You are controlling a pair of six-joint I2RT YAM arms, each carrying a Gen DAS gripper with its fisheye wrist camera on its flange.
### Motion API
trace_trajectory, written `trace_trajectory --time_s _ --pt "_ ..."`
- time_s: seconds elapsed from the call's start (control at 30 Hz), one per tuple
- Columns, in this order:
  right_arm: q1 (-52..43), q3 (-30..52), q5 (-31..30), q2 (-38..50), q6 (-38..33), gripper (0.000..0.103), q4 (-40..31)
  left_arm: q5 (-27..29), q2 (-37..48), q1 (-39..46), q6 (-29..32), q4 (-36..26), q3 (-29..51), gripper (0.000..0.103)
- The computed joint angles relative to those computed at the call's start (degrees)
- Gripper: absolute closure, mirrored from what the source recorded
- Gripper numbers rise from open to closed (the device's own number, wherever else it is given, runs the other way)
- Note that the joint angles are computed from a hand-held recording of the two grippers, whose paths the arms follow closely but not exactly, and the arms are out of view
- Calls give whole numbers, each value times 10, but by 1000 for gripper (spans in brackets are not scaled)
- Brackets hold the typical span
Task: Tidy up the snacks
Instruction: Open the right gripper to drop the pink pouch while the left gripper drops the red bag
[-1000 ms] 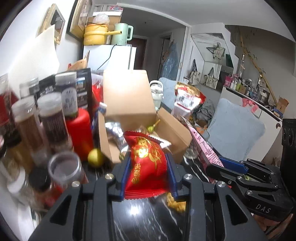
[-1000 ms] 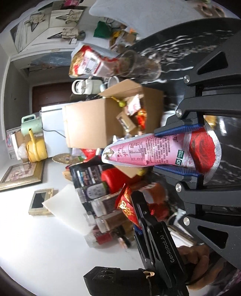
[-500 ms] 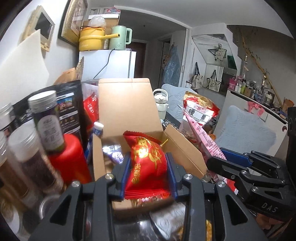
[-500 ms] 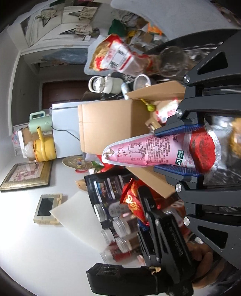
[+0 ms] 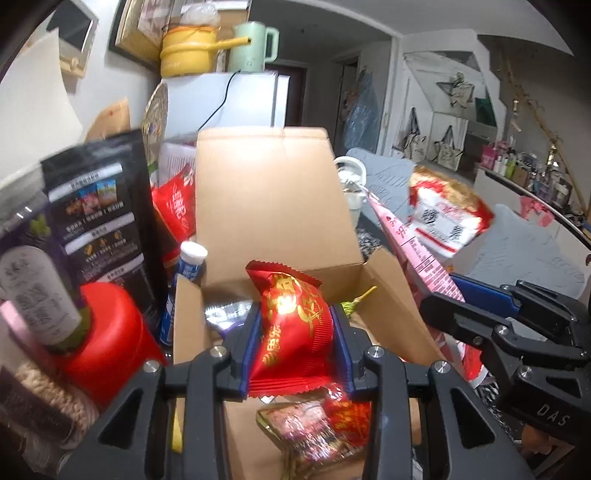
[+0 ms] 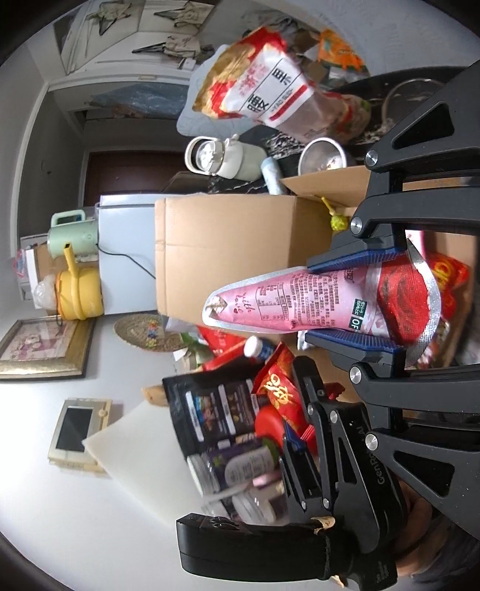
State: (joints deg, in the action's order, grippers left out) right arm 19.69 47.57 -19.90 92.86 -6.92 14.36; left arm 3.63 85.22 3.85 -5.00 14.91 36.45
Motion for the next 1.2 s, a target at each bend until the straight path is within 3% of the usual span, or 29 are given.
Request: trace_trajectory --time_s 0.3,0.63,0.87,1.2 --pt "-10 100 -14 115 -11 72 -46 9 123 5 -2 -37 79 68" --pt "2 163 10 195 -16 71 -94 -36 198 -4 5 -86 146 68" --pt "13 197 43 236 -21 70 -129 -35 253 1 -6 -163 207 68" --pt "12 211 49 241 -18 65 -155 -80 268 -17 -2 -197 233 68"
